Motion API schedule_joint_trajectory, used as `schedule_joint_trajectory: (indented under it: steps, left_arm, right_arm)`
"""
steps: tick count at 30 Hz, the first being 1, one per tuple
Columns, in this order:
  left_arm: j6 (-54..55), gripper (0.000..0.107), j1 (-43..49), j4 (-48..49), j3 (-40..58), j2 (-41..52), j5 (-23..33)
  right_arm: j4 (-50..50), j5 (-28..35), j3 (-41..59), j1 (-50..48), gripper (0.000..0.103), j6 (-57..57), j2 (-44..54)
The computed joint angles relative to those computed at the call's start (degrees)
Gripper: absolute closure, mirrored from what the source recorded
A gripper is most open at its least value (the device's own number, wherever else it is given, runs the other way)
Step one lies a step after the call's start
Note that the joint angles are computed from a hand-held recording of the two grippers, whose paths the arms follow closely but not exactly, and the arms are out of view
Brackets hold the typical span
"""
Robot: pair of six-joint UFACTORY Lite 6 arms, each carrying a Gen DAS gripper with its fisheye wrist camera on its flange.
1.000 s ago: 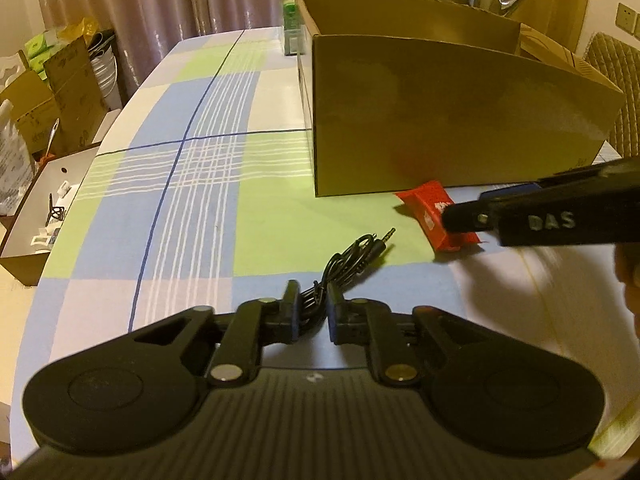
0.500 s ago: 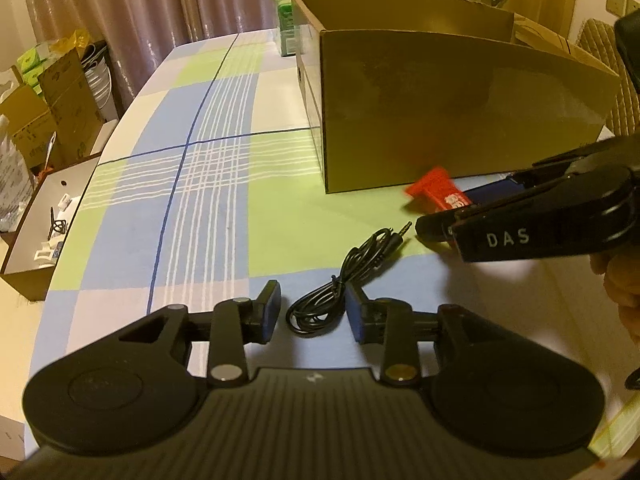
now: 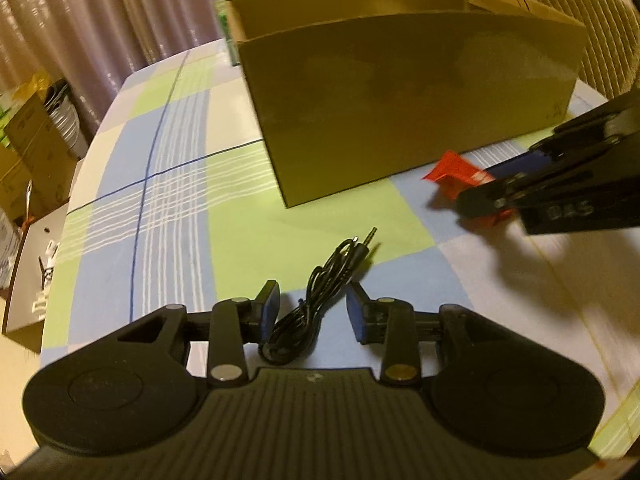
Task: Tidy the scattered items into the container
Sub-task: 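Grasp the red candy packet with the right tool while the left tool grasps the black cable, then lift the candy packet and cable and carry them over the cardboard box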
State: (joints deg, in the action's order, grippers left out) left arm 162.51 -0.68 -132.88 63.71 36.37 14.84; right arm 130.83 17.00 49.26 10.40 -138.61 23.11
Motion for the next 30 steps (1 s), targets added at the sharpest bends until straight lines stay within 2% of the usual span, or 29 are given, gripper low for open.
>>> schedule_joint_trajectory:
  steps: [3,5,7,12,17,23,30]
  left_arm:
    - [-3.09,0.076,-0.42,3.78,2.01,1.17,-0.99]
    - [-11.85,0.088,-0.58,11.88,3.61,1.73,-2.16]
    - [-14.19,0.096,-1.14,13.21,3.88,1.63,-3.39]
    - [-6.39,0.097,-2.11,3.14,-0.59,-1.70,-3.43]
    - [-7.53,0.097,-2.06,2.09,-5.77,-6.77,-2.33]
    - [-13.77,0.097,-3.16,6.98,-10.55,-14.24,-2.83]
    - [-22.45,0.097,-5.43,14.42,-12.77,-21.96,-3.68]
  right_arm:
    - [-2.62,0.51,-1.78,-1.77,0.079,1.99,-1.52]
    - [-3.80,0.92,-2.80,-2.57,0.080,3.24,-2.40]
    - [-5.96,1.70,-4.66,-4.14,0.080,4.80,-4.13]
    - [-9.27,2.33,-8.13,-5.51,0.080,7.52,-8.82]
    - [-12.82,2.45,-11.74,-6.74,0.080,10.49,-14.85]
    - [-18.90,2.39,-15.79,-8.93,0.080,15.69,-23.23]
    - [-30.85,3.21,-17.34,-12.31,0.080,26.75,-33.02]
